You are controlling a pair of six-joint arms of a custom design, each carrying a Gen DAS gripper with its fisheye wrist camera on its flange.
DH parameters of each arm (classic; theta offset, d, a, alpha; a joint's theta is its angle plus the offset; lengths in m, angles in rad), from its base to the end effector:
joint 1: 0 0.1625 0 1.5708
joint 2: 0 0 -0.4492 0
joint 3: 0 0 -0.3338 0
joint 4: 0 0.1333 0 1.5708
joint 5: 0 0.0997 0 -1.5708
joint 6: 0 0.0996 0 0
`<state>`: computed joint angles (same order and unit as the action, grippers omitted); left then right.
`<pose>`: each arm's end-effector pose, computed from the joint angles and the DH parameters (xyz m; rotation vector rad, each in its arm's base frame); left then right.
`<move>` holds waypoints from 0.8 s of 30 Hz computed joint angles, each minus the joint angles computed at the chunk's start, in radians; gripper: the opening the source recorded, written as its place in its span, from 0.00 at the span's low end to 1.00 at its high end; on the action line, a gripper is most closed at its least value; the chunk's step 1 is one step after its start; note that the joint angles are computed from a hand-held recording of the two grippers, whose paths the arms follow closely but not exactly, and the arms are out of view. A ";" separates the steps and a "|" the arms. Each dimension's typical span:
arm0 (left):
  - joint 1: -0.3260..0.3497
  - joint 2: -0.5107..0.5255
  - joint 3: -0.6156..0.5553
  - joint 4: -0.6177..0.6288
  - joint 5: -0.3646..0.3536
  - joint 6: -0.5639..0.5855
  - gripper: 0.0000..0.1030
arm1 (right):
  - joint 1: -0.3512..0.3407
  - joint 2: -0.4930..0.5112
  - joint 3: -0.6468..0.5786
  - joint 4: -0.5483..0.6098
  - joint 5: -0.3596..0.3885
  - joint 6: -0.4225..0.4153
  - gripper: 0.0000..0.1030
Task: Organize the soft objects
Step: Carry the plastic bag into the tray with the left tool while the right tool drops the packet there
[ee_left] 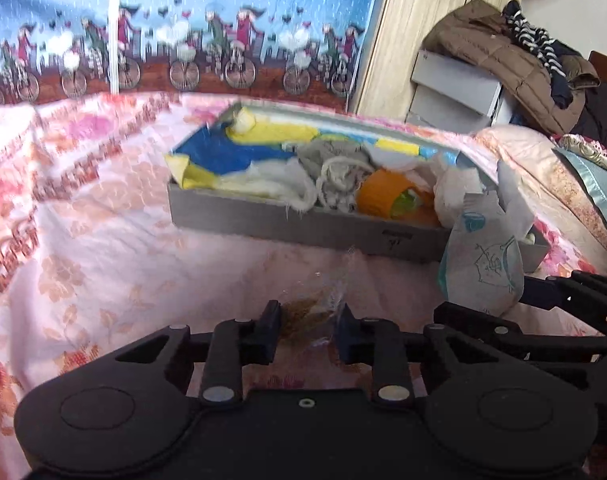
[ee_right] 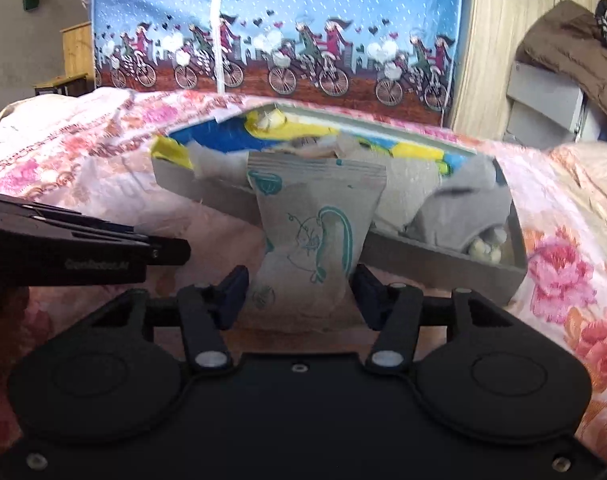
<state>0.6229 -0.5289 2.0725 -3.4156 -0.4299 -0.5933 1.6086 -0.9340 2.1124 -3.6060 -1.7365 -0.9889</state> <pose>-0.2791 -0.4761 0.0454 0.1783 2.2176 -1.2307 0.1370 -0.5295 0.2262 1.1268 -2.1887 0.9052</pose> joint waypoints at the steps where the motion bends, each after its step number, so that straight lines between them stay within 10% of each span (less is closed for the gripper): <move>1: -0.008 0.011 0.001 -0.042 0.015 0.025 0.28 | 0.001 0.000 0.003 -0.007 0.008 -0.006 0.46; 15: -0.042 0.066 -0.146 -0.311 0.146 0.341 0.28 | -0.014 0.051 -0.089 -0.220 0.144 -0.008 0.47; 24: 0.069 0.098 -0.416 -0.160 0.063 0.482 0.28 | -0.009 0.125 -0.287 -0.169 0.116 0.014 0.47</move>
<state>0.6921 -0.4311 1.6564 -3.5752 -0.3672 -0.1116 1.5994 -0.8085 1.8251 -3.7754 -1.6203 -0.9746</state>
